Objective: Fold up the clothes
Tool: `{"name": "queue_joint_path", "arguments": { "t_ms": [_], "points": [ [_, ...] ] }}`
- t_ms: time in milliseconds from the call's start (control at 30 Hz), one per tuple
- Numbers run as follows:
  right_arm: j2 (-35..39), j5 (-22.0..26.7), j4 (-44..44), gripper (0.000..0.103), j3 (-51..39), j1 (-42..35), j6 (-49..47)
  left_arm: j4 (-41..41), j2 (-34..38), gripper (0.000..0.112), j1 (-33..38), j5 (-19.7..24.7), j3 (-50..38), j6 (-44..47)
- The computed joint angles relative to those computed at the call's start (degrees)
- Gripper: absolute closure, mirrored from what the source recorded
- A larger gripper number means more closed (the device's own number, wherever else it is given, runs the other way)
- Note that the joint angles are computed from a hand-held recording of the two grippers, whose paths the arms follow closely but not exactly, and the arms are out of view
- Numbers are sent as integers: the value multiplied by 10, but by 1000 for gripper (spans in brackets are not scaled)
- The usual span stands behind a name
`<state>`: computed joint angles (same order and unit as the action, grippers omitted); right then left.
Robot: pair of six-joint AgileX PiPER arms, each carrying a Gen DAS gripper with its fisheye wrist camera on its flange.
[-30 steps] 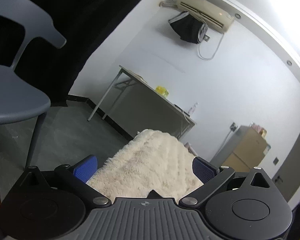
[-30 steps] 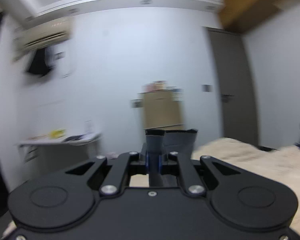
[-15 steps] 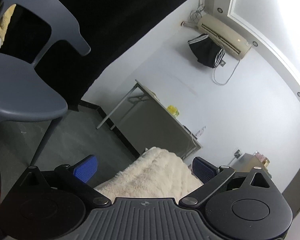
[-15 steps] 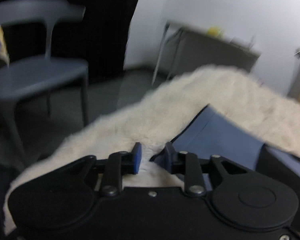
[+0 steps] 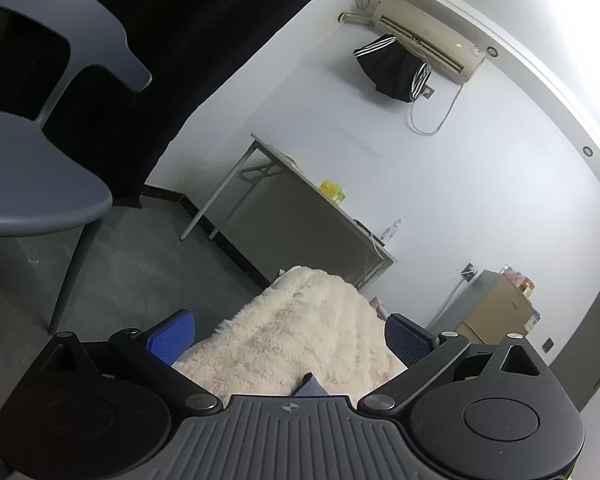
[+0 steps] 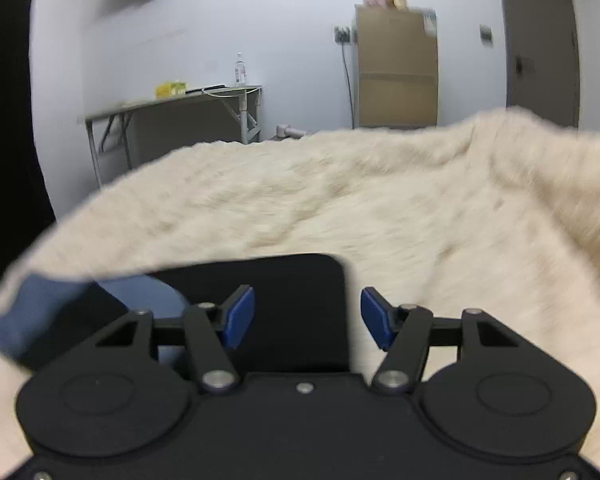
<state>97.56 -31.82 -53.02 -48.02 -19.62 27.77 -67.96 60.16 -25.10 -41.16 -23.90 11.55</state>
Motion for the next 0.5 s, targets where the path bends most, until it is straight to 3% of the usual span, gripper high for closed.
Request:
{"name": "queue_joint_path", "arguments": {
  "t_ms": [100,133,167,267,367,500],
  "points": [
    [-7,-6,-27,48,9,12,-59,-1,-1,12,3,8,-1,2],
    [-9,7,-35,54,-2,33,-45,-3,0,12,2,9,-1,6],
    [-13,26,-53,62,-15,51,-8,-7,0,12,-1,7,-2,11],
    [-19,47,-148,66,-43,82,163,-20,-1,12,-13,-5,-2,25],
    [8,-59,-291,66,-54,40,335,-32,-5,12,-27,-23,1,30],
    [66,-125,-411,65,-100,2,483,-20,-5,12,-13,-4,3,15]
  ]
}}
